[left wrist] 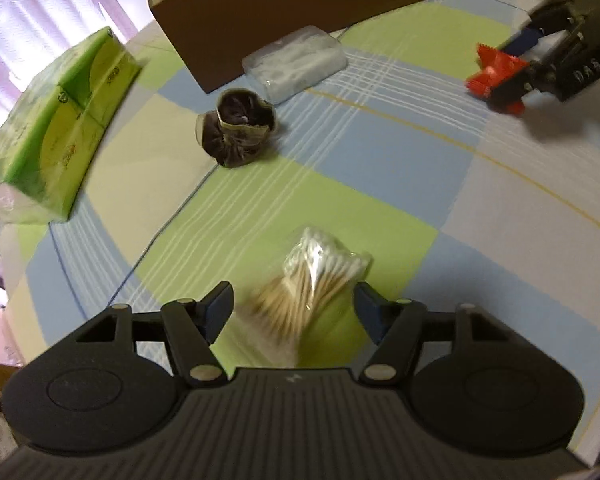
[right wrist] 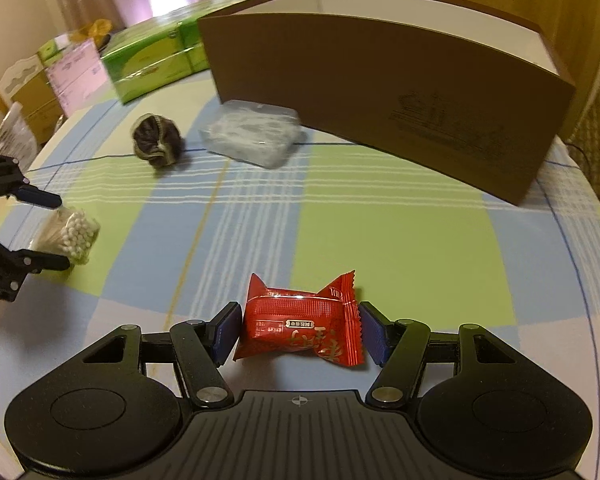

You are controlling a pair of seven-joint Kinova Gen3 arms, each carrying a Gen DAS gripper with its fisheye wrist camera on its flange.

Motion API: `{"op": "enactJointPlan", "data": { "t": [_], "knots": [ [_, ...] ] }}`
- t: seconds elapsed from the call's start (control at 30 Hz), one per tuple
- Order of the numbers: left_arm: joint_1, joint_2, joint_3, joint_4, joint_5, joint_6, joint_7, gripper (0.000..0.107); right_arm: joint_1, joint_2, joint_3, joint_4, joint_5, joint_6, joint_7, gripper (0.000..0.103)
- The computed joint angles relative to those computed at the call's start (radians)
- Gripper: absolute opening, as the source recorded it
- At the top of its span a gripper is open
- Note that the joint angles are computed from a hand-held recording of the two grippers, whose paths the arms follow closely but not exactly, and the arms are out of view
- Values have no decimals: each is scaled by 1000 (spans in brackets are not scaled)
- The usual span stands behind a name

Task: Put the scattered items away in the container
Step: 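Lift the red candy packet with the right tool while the left tool lifts the cotton swab bag, then carry the candy packet and cotton swab bag over the box with both tools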

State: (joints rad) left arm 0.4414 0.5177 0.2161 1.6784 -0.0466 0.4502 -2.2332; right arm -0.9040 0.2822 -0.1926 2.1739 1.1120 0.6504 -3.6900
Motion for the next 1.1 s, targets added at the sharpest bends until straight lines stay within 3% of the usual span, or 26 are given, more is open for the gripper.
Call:
{"op": "enactJointPlan", "data": {
  "t": [0.1, 0.2, 0.33, 0.53, 0.87, 0.93, 1.1],
  "knots": [
    [-57, 40, 45, -65, 68, 69, -19, 62, -6, -5, -4, 4, -17, 18, -8, 66],
    [-57, 62, 34, -120, 129, 141, 36, 46, -9, -8, -6, 7, -21, 26, -17, 66],
    [3, 51, -13, -120, 124, 147, 140, 27, -9, -5, -9, 4, -22, 33, -19, 66],
    [107, 33, -80, -108, 24, 138, 311, 20, 3, -2, -3, 0, -14, 17, -5, 66],
    [95, 4, -38, -90, 22, 139, 418, 13, 33, -28, 2, 23, -4, -42, 35, 65],
    [95, 2, -29, -93, 26, 143, 423, 13, 40, -38, 2, 33, 6, -59, 37, 58],
    [107, 1, -25, -103, 36, 154, 455, 12, 62, -57, -3, 46, -10, -82, 73, 58]
  ]
}}
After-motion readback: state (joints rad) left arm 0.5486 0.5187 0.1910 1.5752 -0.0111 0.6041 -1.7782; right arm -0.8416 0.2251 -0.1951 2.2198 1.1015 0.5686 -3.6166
